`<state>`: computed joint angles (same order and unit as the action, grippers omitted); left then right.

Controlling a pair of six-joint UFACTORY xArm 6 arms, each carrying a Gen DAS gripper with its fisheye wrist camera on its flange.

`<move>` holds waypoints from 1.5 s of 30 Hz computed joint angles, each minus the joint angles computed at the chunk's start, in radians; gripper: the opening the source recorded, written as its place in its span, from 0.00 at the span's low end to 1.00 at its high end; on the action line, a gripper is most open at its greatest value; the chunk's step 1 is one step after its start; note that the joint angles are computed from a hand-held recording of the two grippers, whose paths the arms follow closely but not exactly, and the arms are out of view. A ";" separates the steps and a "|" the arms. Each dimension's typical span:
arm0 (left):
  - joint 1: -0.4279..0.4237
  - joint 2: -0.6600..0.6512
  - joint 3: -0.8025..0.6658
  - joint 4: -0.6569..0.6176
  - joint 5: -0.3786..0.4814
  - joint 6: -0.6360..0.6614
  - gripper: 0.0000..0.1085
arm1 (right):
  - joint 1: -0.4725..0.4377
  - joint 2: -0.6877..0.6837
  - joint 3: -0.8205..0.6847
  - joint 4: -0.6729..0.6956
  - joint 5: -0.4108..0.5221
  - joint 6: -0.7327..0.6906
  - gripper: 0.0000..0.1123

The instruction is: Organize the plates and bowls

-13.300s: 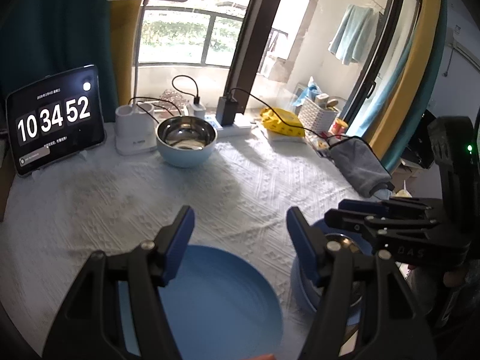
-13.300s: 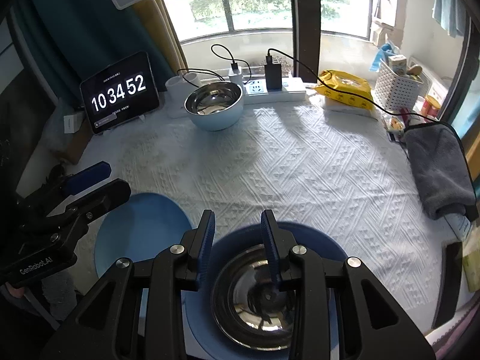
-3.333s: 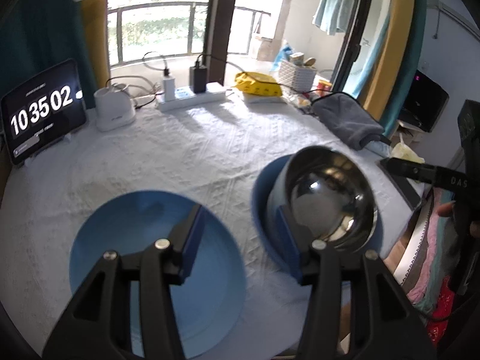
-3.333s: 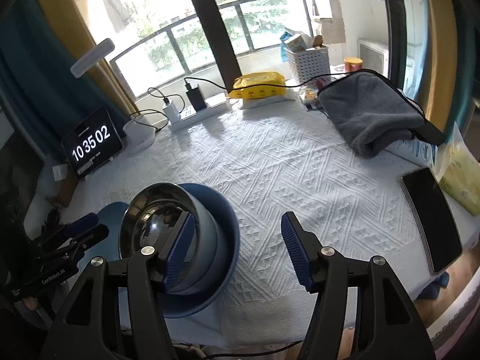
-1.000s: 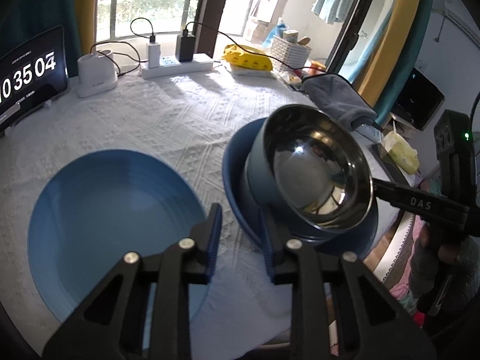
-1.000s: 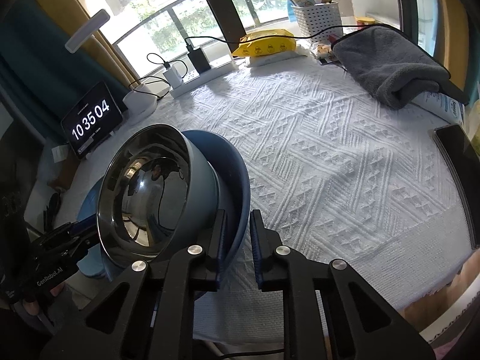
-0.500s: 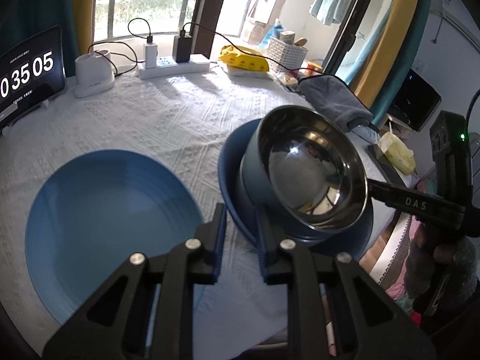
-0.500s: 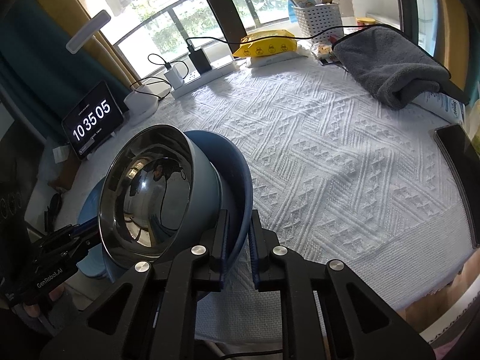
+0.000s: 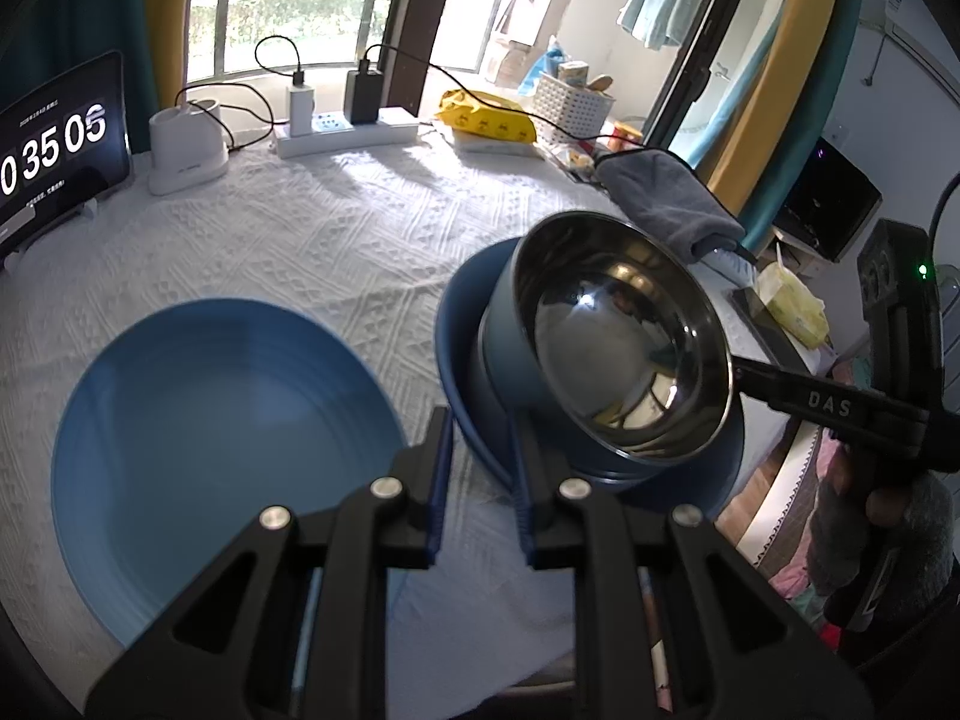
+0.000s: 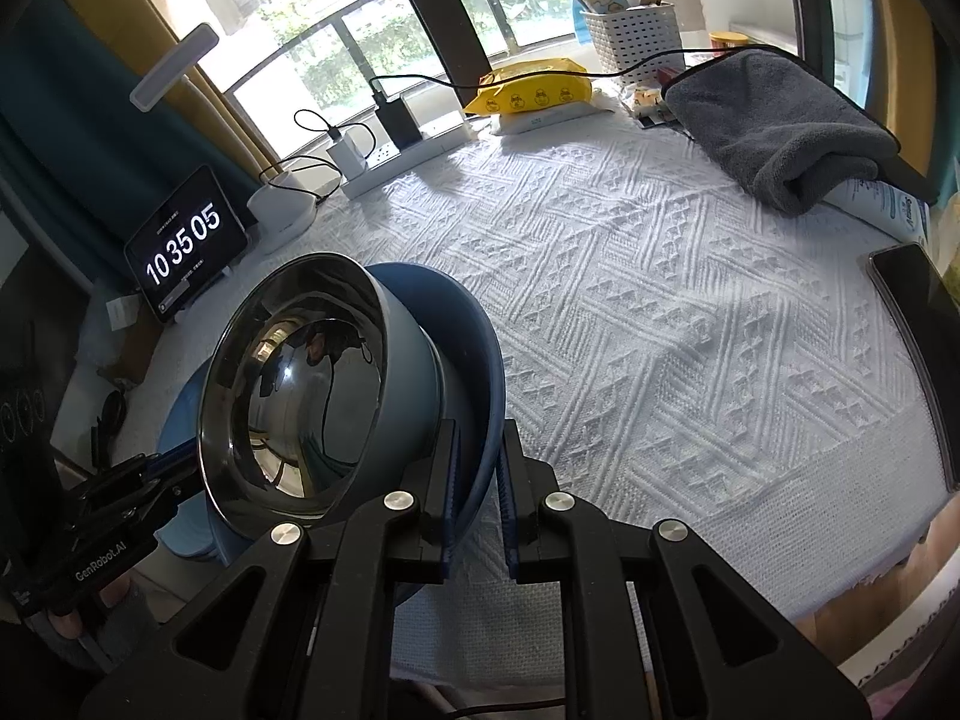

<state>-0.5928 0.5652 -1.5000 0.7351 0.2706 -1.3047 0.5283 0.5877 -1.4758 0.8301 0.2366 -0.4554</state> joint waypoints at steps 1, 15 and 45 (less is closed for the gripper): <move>0.000 0.000 0.000 0.000 -0.002 0.000 0.17 | 0.000 0.000 0.000 0.000 0.000 0.000 0.12; -0.001 -0.027 0.024 0.054 -0.011 -0.052 0.17 | 0.000 -0.013 0.012 0.012 -0.005 -0.011 0.12; 0.031 -0.170 0.127 0.262 0.003 -0.254 0.16 | 0.045 -0.061 -0.003 -0.146 -0.023 0.103 0.12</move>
<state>-0.5621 0.3955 -1.3725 0.9973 0.2732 -1.5583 0.5729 0.5264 -1.4786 0.6841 0.2131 -0.3519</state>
